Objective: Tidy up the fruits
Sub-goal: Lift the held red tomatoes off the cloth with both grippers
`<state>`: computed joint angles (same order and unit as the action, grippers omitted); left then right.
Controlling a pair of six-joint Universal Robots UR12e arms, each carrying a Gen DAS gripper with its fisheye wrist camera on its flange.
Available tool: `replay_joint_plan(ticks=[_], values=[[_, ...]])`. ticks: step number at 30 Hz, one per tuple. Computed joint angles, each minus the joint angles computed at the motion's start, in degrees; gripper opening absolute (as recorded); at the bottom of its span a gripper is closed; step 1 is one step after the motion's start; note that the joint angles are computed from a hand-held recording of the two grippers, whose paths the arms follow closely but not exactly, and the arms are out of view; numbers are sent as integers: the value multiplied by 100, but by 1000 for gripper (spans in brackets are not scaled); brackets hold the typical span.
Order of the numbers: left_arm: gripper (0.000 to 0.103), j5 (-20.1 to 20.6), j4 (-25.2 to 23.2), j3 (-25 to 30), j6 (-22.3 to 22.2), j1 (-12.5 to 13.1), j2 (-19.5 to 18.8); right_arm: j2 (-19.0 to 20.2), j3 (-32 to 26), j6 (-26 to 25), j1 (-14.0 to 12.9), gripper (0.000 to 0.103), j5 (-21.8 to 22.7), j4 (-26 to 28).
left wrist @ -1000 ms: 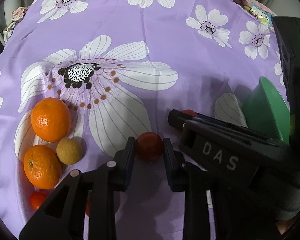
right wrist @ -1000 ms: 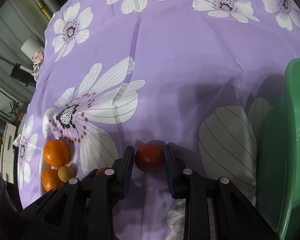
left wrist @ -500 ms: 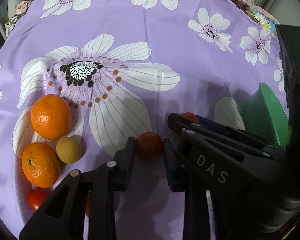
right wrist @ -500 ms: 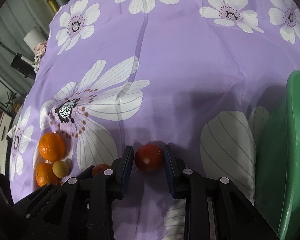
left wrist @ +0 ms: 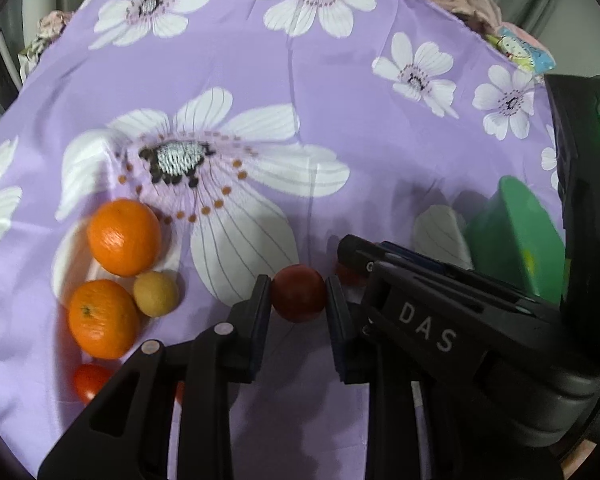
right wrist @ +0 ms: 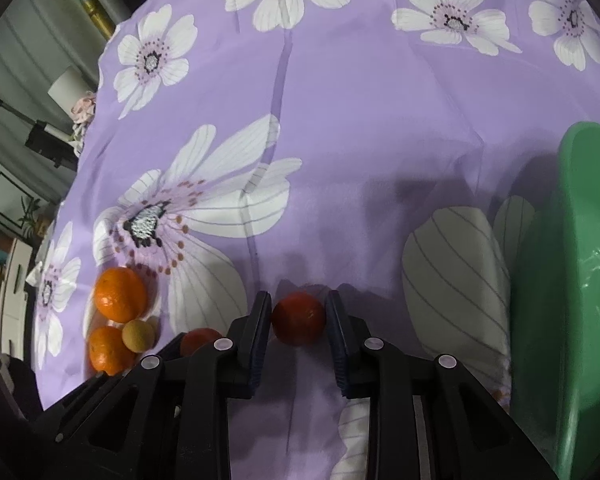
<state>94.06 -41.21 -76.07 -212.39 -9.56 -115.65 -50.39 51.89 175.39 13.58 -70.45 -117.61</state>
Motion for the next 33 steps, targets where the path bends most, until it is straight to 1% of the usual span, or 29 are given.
replay_joint_plan(ticks=[3, 5, 9, 15, 20, 23, 25, 27, 29, 31, 32, 33], values=[[27, 255, 159, -64, 80, -50, 74, -110, 149, 32, -17, 29, 54, -261], [27, 328, 319, -133, 130, -61, 133, -177, 232, 65, -44, 29, 175, -399], [27, 301, 570, -227, 124, -52, 210, -315, 400, 140, -114, 29, 495, -647], [27, 517, 920, -287, 229, -116, 286, -519, 645, 288, -208, 29, 831, -1087], [27, 424, 1325, -370, 302, -135, 357, -686, 849, 469, -324, 29, 1151, -1438], [27, 453, 1485, -419, 330, -154, 404, -752, 924, 581, -419, 29, 1492, -1543], [27, 463, 1522, -437, 344, -153, 426, -756, 913, 550, -460, 29, 1683, -1481], [27, 544, 1504, -452, 328, -144, 444, -720, 853, 430, -446, 29, 1680, -1360], [27, 695, 1404, -445, 214, -133, 445, -637, 722, 394, -398, 29, 1537, -1116], [27, 775, 1280, -452, 150, -111, 457, -501, 499, 277, -319, 29, 1339, -675], [27, 807, 1248, -461, 129, -104, 462, -396, 339, 221, -249, 29, 1121, -433], [27, 867, 1217, -473, 90, -102, 471, -345, 274, 197, -207, 29, 941, -351]])
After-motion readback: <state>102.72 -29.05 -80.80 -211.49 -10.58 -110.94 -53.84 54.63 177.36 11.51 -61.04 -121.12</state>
